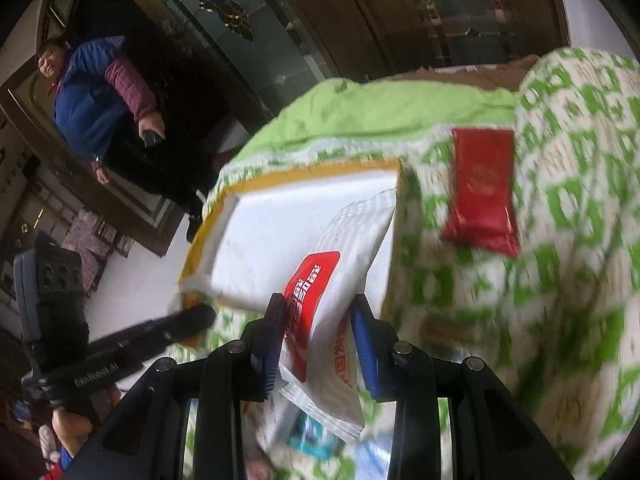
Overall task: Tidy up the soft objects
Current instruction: 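Release the stick bag into the tray with the left tool while the right tool releases the wipe pack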
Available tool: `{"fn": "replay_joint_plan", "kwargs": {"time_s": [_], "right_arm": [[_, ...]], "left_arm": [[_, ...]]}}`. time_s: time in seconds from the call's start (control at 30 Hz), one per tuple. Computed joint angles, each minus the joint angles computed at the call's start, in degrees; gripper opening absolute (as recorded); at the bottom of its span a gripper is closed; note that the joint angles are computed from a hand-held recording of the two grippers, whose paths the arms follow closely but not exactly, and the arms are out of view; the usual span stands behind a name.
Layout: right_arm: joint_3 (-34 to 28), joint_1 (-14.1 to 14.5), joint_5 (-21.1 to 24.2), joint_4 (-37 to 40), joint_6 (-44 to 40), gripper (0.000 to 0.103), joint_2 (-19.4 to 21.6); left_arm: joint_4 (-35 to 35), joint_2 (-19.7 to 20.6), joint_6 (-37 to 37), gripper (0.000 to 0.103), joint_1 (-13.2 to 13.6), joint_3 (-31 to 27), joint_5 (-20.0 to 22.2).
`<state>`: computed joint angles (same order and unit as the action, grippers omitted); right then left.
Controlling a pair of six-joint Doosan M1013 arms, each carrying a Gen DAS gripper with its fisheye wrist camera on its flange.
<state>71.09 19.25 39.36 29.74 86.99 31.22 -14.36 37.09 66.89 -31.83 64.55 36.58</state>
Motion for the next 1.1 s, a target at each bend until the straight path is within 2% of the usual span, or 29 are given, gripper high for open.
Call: {"fn": "replay_joint_plan", "kwargs": {"time_s": [0.2,0.37,0.5,0.73,0.83,0.9,0.97,1.03,1.1], "right_arm": [[-6.7,0.5,1.3,-3.0,2.4,0.036,5.0],[-9.9,0.7,3.5,-4.1,2.3,0.036,8.1],[-11.7,0.7,5.6,-3.8,1.3,0.036,9.9],[-12.8,0.9,6.9,-4.4,1.1,0.036,11.3],[-12.1,0.9,6.0,-4.5,1.3,0.037,11.0],[-11.4,0.9,5.2,-5.0,1.6,0.040,10.6],[-10.2,0.9,4.1,-4.5,1.5,0.050,10.0],[-8.8,0.9,2.6,-3.9,1.4,0.051,9.1],[-7.8,0.8,1.7,-3.3,1.5,0.051,8.5]], "left_arm": [[0.6,3.4,-1.7,0.014,1.0,-4.4,2.7],[0.8,5.6,-2.6,0.014,1.6,-6.5,4.6],[0.2,6.7,-3.1,0.014,1.9,-7.1,5.5],[2.5,7.3,-4.5,0.014,1.5,-7.6,6.6],[3.1,7.2,-4.8,0.020,1.4,-7.5,6.4],[3.6,7.0,-4.8,0.032,1.2,-7.4,6.2],[4.1,6.7,-4.8,0.042,1.0,-7.2,5.7],[5.3,6.3,-5.7,0.049,0.8,-6.7,5.3],[5.6,5.8,-6.3,0.063,0.7,-6.0,4.5]]}}
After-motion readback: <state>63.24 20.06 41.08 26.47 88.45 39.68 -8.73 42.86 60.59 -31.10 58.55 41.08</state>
